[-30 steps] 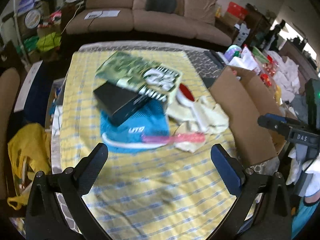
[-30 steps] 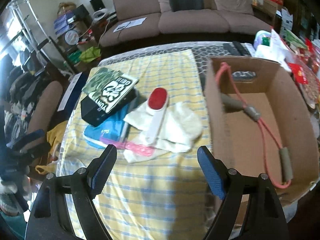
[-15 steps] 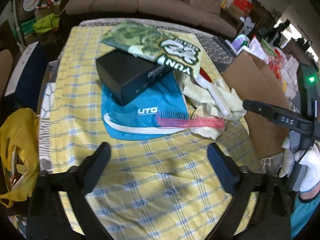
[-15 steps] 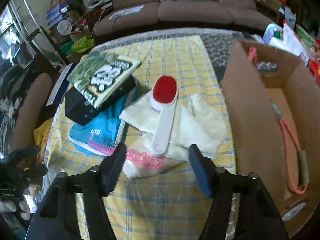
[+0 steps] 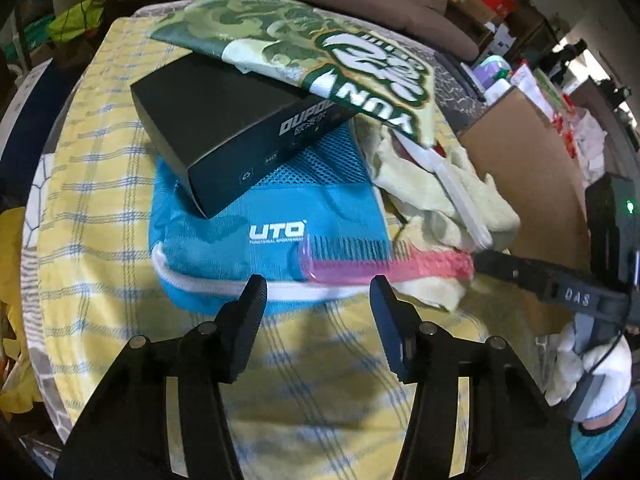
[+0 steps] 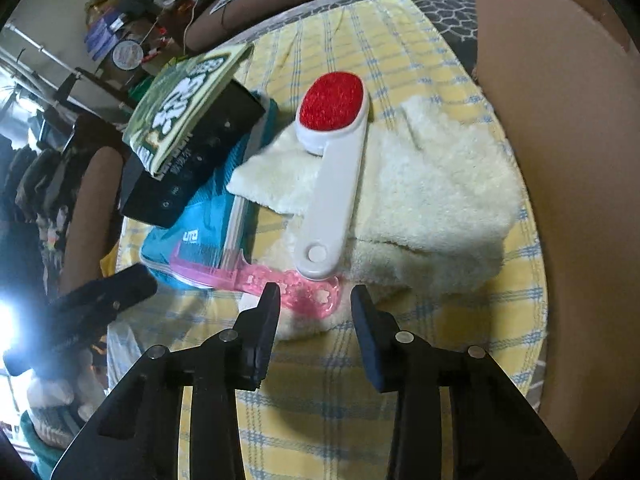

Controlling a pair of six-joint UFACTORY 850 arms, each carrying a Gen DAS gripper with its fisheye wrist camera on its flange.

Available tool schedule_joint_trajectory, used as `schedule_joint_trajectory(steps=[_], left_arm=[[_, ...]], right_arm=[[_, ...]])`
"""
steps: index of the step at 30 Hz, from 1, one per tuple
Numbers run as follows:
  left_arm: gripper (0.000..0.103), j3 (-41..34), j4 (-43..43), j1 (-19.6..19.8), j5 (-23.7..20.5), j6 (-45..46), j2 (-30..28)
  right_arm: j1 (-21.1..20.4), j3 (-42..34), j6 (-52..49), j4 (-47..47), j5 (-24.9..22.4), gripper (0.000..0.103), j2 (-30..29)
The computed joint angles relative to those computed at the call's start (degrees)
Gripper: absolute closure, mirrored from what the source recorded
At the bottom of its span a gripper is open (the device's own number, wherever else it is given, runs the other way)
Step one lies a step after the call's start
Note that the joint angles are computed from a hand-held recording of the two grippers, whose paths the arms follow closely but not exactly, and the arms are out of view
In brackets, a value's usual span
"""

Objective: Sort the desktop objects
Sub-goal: 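Close the left gripper on the pink comb and lift it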

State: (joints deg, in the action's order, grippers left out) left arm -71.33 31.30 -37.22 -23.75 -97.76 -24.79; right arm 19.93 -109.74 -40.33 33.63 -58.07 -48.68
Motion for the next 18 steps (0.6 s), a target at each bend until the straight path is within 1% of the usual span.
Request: schedule_joint_trajectory(steps=[3, 7, 9, 11, 12, 13, 16, 17, 18], left_arm=[[0.053, 0.3, -2.1, 1.0, 1.5, 1.7, -0.8], [0.053, 1.2, -2.3, 1.9, 4.2, 1.2, -1.0], [0.053, 2.0, -2.6, 2.3, 6.3, 1.2, -0.8], [0.056, 2.2, -2.6, 2.4, 7.4, 1.2, -0.9], [0.059, 2.2, -3.0, 2.4, 7.9, 1.8, -1.1], [0.063, 2.0, -3.4, 2.5, 8.2, 2.3, -1.3], [0.064, 1.5, -3.8, 2.8, 9.2, 2.6, -1.7], [0.063, 1.5, -2.5, 2.8, 9.3, 0.9, -1.7], [0.061, 1.7, -1.0, 2.9, 9.9, -1.0, -1.5]], right_arm=[[0.3, -0.9, 0.5, -1.3, 0.3, 0.065, -0.8], [0.5, -2.0, 0.4, -1.5, -0.3, 0.067, -2.0], [0.7, -2.0, 0.2, -1.4, -0.2, 0.068, -2.1], [0.8, -1.5, 0.0, -1.7, 0.4, 0.073, -1.9], [0.9, -1.3, 0.0, -1.7, 0.6, 0.075, -1.8], [0.8, -1.1, 0.1, -1.6, 0.6, 0.076, -1.7], [0.8, -0.6, 0.0, -1.2, 0.6, 0.076, -1.4], [0.7, -0.5, 0.1, -1.2, 0.5, 0.076, -1.4], [0.7, -0.4, 0.1, -1.3, 0.5, 0.076, -1.3]])
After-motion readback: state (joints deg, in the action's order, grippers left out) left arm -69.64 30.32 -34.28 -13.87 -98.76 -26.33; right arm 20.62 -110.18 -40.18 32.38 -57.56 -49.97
